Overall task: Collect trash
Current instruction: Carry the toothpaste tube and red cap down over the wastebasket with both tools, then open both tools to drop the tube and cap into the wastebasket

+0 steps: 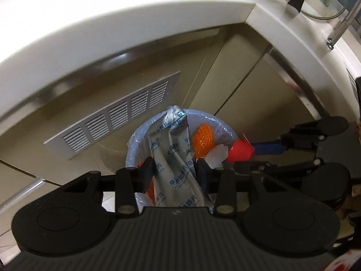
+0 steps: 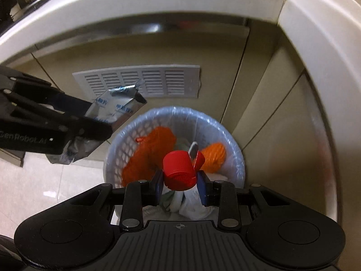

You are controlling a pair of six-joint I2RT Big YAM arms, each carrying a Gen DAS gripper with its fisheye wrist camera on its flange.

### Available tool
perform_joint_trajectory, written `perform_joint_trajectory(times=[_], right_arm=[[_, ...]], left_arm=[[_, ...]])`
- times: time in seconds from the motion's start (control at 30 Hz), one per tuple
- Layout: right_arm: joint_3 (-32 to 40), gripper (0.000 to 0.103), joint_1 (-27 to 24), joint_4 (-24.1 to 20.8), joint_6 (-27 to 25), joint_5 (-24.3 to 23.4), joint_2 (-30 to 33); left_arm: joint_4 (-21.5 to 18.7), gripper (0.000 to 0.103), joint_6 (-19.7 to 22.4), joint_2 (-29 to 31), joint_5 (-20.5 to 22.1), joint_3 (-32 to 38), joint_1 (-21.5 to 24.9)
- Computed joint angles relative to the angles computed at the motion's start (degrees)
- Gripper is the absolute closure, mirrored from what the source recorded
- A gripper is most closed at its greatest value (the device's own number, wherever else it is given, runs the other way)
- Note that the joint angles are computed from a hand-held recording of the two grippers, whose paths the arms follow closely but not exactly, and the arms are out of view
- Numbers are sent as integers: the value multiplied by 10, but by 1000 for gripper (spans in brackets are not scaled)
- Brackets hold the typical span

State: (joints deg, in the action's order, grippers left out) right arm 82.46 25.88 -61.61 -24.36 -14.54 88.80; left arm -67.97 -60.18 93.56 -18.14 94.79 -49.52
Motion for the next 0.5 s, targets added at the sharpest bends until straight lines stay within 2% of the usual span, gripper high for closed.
perform_joint_trajectory(times=[0.17, 0.5], right_arm=[[-3, 71, -3, 3, 5, 6, 5], [0, 71, 0, 8, 15, 11, 9]], left_arm=[[15, 66, 1, 5, 13, -7, 8], [18, 66, 6, 19, 24, 2, 13]])
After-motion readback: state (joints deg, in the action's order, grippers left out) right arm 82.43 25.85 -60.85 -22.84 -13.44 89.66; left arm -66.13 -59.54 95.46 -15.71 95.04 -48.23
